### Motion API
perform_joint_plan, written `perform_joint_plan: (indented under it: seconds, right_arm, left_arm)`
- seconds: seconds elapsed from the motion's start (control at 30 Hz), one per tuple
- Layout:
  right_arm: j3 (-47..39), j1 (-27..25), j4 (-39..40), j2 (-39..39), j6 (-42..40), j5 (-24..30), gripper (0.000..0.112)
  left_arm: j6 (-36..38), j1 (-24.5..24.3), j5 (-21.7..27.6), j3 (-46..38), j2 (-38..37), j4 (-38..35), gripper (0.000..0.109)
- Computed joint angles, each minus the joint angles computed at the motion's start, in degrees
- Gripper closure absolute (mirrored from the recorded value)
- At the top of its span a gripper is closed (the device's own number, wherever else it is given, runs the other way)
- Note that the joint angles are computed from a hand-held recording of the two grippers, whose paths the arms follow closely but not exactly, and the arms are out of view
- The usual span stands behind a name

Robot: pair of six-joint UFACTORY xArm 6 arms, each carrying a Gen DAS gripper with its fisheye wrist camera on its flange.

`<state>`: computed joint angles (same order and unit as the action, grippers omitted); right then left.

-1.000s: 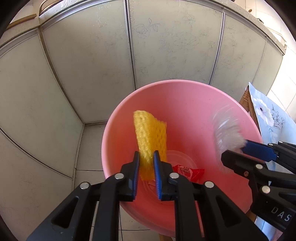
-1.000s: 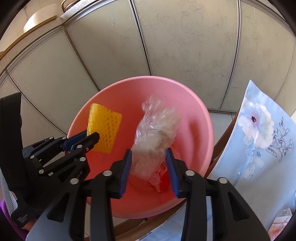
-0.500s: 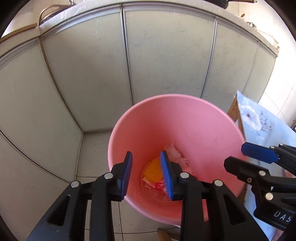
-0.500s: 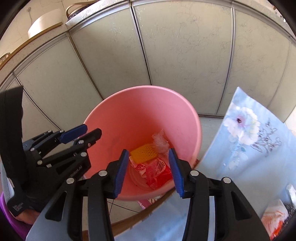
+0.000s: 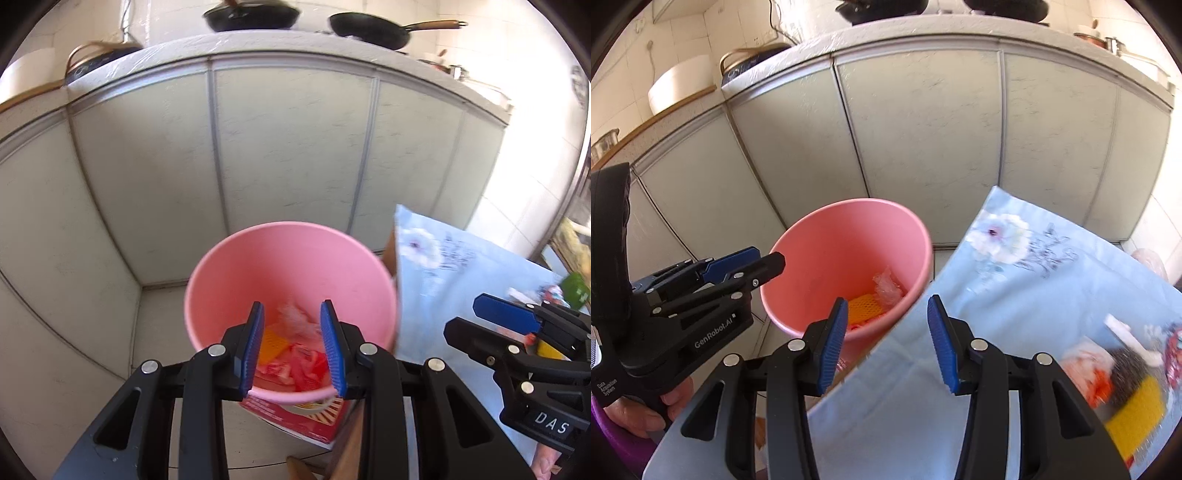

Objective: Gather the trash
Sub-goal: 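Move both open tools back over the remaining trash on the table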

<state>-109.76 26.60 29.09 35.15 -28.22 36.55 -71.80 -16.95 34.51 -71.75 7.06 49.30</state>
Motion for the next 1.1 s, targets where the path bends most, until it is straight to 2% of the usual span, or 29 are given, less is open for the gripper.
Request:
perform_joint_plan:
  seconds: [0.23, 0.37, 0.47, 0.57, 0.67, 0.8, 0.93, 1.1]
  right_arm:
    - [16.12, -1.16, 2.57, -11.41, -2.06, -7.65, 0.067]
    - [26.69, -3.0, 2.43, -18.53, -1.05, -12.82, 0.067]
    - [31.84, -5.07, 1.96, -22.0, 1.01, -14.53, 0.067]
    - [36.63, -7.34, 2.02, -25.29, 2.8, -15.88, 0.067]
    - [41.35, -9.13, 1.78, -28.32, 3.76, -17.76, 0.067]
    - [47.89, -11.38, -3.11, -31.82, 7.88, -20.39, 0.067]
    - [51.31, -13.64, -3.15, -33.36, 8.61, -20.29, 0.067]
    - [52.31, -15.33, -2.63, -32.93, 8.73, -19.24, 0.067]
  left_arm:
    - [-0.79, -3.73, -0.83, 0.66, -1.5, 1.92, 0.078]
    - [-1.59, -6.75, 1.9, -0.4, -0.83, 2.61, 0.078]
    - [0.28, -8.22, 0.86, -1.19, 0.42, 1.59, 0.078]
    - [2.69, -8.66, -2.25, -0.89, 1.19, 0.14, 0.078]
    - [6.66, -9.37, -4.85, -1.26, 2.46, -3.76, 0.078]
    - [14.96, -10.0, -10.08, -1.32, 4.24, -13.59, 0.073]
    - [23.71, -11.39, -13.68, -2.34, 6.37, -22.35, 0.067]
    - [39.41, -13.69, -15.4, -5.58, 9.46, -39.13, 0.062]
